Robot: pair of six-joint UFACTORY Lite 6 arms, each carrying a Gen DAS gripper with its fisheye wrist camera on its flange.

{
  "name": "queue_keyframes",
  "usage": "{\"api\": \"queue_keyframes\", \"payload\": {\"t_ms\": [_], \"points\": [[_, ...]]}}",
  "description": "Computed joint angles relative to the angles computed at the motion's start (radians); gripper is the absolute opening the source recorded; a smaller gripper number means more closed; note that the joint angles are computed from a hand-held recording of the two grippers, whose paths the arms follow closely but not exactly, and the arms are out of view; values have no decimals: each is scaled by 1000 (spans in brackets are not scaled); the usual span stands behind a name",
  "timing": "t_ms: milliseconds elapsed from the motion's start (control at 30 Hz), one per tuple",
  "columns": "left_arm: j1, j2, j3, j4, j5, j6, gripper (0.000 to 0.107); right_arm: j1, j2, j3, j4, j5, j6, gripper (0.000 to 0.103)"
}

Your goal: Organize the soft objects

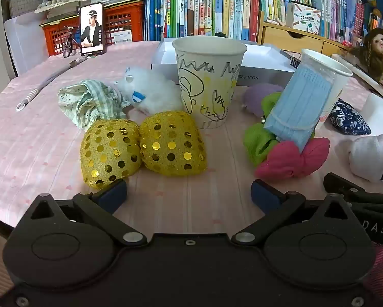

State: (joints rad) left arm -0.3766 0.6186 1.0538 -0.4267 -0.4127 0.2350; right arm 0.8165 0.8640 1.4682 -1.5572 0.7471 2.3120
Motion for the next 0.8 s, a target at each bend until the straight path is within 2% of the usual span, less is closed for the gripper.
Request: {"api": "queue_keyframes", "payload": {"t_ms": [800], "points": [[1, 0, 3, -2, 9, 4, 103, 1, 8, 19, 22, -6, -23, 103]]}}
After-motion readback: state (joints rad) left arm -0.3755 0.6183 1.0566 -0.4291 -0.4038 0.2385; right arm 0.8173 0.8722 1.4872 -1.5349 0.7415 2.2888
